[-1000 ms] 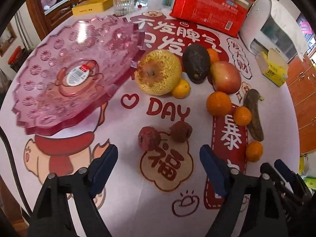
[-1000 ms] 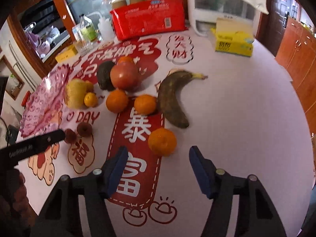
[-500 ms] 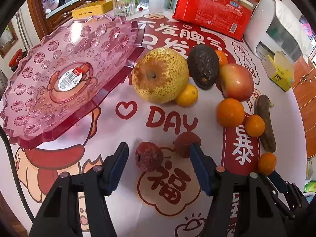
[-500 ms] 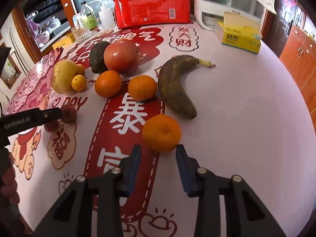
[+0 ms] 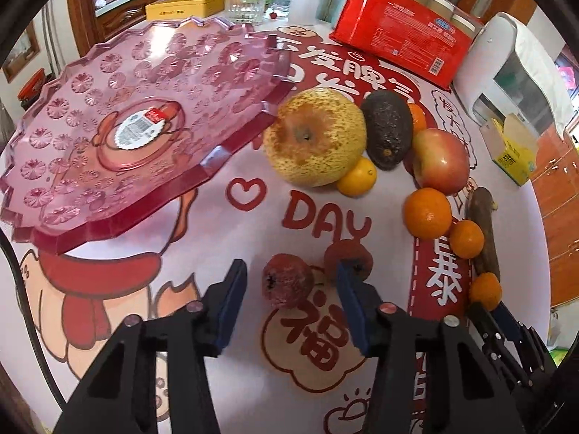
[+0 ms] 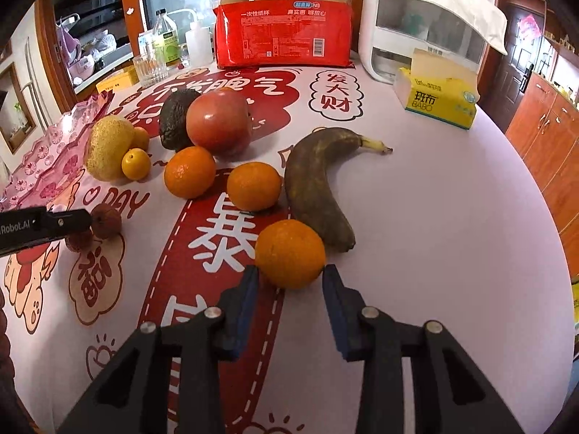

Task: Organize fruits
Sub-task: 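Grasp a dark red passion fruit with the left tool while the right tool grasps a mandarin orange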

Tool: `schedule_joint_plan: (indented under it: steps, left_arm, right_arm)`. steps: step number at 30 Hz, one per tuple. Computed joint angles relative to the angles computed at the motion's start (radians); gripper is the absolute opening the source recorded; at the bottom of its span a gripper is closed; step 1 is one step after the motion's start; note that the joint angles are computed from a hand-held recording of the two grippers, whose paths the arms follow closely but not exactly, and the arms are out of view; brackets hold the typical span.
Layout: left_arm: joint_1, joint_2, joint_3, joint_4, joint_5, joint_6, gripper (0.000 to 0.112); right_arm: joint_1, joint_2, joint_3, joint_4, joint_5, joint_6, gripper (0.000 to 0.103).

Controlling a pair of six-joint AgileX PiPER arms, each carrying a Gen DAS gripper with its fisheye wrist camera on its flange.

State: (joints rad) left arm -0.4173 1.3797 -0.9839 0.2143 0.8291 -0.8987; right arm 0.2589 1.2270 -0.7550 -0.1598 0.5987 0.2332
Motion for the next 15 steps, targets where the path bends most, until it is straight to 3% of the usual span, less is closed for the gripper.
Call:
schedule_joint_plan:
  steps: [6, 8, 15]
  left_arm:
    - [0.033, -0.027, 0.050, -0.028, -0.042, -0.001, 0.038]
    - [0.036, -0.032, 0.059, -0.043, -0.064, 0.024, 0.029]
    - [0.058, -0.020, 0.052, -0.098, -0.076, 0.077, 0.028]
  right_arm:
    - [0.022, 0.001, 0.004, -0.040, -0.005, 0.042, 0.037]
    - [0.022, 0.003, 0.004, -0.037, -0.007, 0.038, 0.037]
    - [0.016, 0.024, -0.006, -0.027, -0.024, 0.023, 0.040]
